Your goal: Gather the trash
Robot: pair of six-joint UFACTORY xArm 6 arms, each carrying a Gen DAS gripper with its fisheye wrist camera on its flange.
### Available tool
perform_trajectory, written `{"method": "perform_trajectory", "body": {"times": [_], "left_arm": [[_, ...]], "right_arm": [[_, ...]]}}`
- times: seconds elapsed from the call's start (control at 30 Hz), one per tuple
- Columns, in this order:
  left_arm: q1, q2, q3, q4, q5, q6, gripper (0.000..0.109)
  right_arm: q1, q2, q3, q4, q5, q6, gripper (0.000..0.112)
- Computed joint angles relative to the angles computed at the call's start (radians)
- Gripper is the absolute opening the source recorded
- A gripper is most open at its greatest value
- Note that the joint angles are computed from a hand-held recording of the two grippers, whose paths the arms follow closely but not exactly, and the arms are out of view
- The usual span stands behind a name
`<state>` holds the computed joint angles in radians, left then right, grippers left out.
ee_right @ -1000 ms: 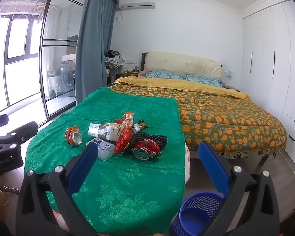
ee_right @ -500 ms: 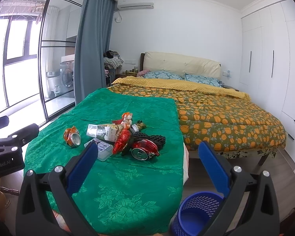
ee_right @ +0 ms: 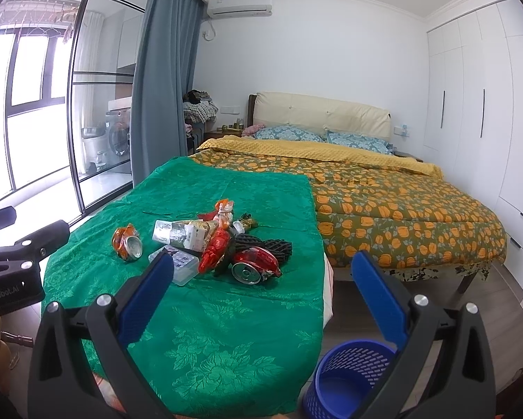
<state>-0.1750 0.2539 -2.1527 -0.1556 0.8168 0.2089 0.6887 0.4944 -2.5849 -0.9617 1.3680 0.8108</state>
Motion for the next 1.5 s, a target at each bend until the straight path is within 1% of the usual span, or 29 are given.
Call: {"method": "perform_trajectory", "body": {"times": [0.17,0.27,0.33,0.47,1.27,1.5], "left_arm": [[0.000,0.003,-0.007,0.001,0.005,0.000,0.099],[0.000,0.003,-0.006,0.000,0.003,0.001,0.099],[0.000,0.003,-0.007,0.002,0.005,-0.001,0.099],[0.000,0.004,-0.008,0.002,0.006,-0.001,0.099],[-0.002,0.006,-0.010,0.005,0.006,-0.003,0.099],[-0.002,0.006,-0.010,0.005,0.007,-0.003,0.099]], "right_arm": [[0.001,0.005,-0.008,-0.002,0.003,-0.001,0.098],[-0.001,-0.018,0.029,-0.002,-0.007,0.010,0.098],[-0.006,-0.059,0.087,-0.005,-0.018,0.024,0.098],[-0.009,-0.076,0.112,-0.004,-0.025,0.032,0.098],[-0.009,-0.083,0.127,-0.007,-0.030,0.038,0.098],[-0.011,-0.104,0.156,-0.009,-0.036,0.043,0.098]]}}
